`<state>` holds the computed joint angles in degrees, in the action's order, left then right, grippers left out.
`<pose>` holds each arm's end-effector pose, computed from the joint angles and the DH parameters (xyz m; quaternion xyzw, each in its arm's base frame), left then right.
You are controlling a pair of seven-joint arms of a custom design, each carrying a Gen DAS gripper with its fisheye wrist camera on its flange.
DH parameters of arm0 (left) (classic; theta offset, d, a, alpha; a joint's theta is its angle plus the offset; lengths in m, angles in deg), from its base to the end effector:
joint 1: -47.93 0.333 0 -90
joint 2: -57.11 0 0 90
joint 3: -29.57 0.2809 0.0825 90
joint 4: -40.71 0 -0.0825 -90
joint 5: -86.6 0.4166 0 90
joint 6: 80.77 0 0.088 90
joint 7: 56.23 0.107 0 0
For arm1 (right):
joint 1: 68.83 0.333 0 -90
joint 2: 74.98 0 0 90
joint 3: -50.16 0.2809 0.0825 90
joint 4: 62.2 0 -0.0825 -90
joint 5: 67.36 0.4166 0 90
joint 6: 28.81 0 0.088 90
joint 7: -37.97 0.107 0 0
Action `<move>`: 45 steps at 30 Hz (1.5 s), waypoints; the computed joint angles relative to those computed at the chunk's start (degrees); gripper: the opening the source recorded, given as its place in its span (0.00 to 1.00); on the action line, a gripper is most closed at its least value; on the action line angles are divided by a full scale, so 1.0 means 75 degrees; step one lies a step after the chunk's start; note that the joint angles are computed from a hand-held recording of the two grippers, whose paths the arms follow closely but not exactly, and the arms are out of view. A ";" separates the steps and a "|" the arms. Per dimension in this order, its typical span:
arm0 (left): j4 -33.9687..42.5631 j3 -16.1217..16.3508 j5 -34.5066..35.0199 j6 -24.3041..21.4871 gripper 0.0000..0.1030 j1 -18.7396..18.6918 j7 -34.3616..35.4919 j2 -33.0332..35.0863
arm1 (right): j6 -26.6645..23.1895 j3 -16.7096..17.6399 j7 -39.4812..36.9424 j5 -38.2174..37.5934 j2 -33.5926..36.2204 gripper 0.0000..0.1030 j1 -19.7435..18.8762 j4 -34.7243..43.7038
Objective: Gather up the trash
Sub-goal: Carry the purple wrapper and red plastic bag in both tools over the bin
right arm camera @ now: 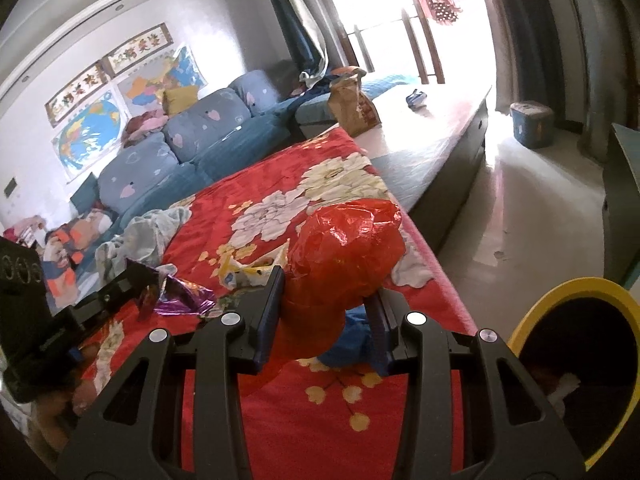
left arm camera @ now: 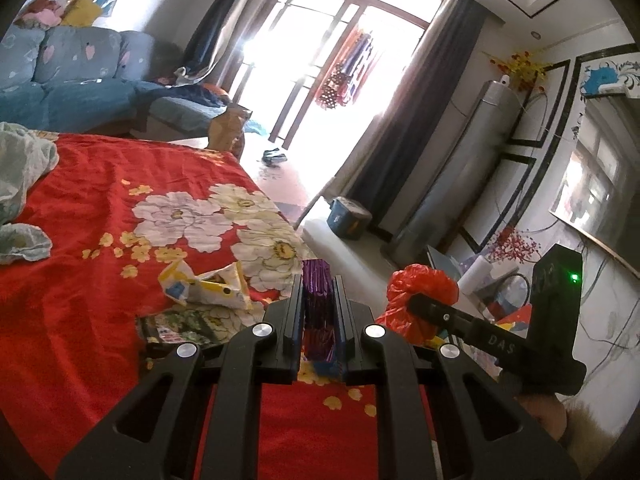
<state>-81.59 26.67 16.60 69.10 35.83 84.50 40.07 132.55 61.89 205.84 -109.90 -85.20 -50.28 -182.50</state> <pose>0.5401 -0.1253 0.5672 -0.5005 0.6707 -0.5424 0.0747 0.4863 0.3292 0.5446 -0.5506 0.6837 -0.2026 0.4339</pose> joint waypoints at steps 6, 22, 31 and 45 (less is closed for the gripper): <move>-0.0047 -0.0042 0.0019 -0.0054 0.13 -0.0072 0.0100 -0.0035 | -0.0151 0.0037 0.0279 -0.0132 -0.0444 0.31 -0.0157 -0.0386; -0.0195 -0.0230 0.0238 -0.0161 0.13 -0.0384 0.0227 -0.0114 | -0.0485 0.0290 0.0814 -0.0067 -0.1787 0.31 -0.0779 -0.1708; -0.0235 -0.0347 0.0400 -0.0337 0.13 -0.0622 0.0289 -0.0126 | -0.0683 0.0396 0.1083 0.0063 -0.2477 0.31 -0.1058 -0.2384; -0.0243 -0.0580 0.0692 -0.0486 0.13 -0.0984 0.0438 -0.0088 | -0.0839 0.0561 0.1576 0.0229 -0.3430 0.31 -0.1483 -0.3233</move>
